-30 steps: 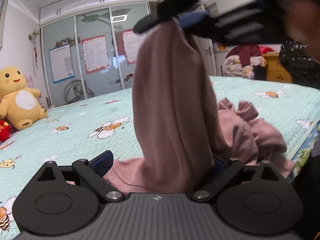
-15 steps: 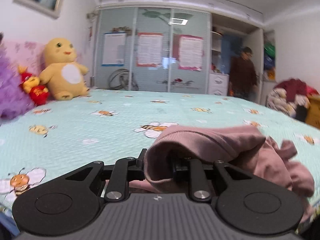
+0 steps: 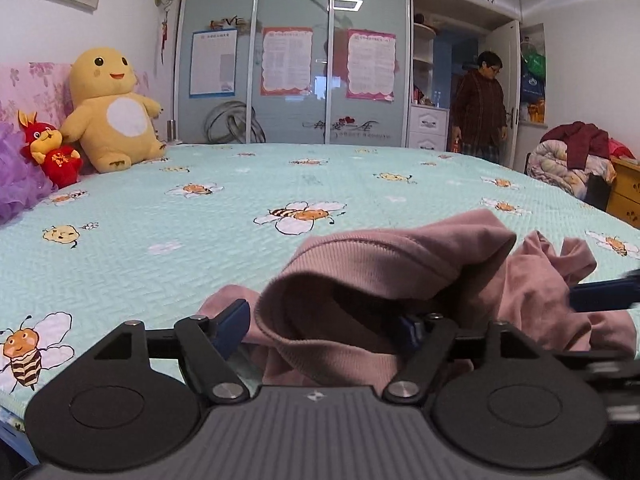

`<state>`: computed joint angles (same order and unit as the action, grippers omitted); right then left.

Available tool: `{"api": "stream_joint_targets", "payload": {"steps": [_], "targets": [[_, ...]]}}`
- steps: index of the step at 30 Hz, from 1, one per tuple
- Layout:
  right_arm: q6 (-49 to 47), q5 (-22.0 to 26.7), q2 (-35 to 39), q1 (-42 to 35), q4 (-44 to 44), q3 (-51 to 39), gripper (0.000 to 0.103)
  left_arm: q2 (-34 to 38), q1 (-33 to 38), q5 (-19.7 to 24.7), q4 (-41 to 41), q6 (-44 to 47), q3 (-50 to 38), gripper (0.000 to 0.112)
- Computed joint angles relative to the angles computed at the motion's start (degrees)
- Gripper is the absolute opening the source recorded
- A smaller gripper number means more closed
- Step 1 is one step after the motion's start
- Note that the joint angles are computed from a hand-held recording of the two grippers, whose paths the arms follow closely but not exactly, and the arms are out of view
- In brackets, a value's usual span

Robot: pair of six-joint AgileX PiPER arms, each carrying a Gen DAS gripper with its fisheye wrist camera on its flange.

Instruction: Fold clothes

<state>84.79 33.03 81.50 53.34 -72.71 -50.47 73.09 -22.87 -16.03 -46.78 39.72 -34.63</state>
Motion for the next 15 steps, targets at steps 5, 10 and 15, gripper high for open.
{"api": "stream_joint_targets", "payload": {"steps": [5, 10, 15], "targets": [[-7.6, 4.2, 11.1, -2.6, 5.3, -8.3, 0.070, 0.0, -0.2, -0.5, 2.7, -1.3, 0.6, 0.077], [-5.1, 2.8, 7.2, -6.8, 5.4, -6.7, 0.015, -0.1, -0.6, -1.0, 5.7, -3.9, 0.9, 0.077], [9.2, 11.2, -4.0, -8.7, -9.2, -4.4, 0.014, -0.6, -2.1, -2.3, 12.4, -7.9, 2.1, 0.079]]}}
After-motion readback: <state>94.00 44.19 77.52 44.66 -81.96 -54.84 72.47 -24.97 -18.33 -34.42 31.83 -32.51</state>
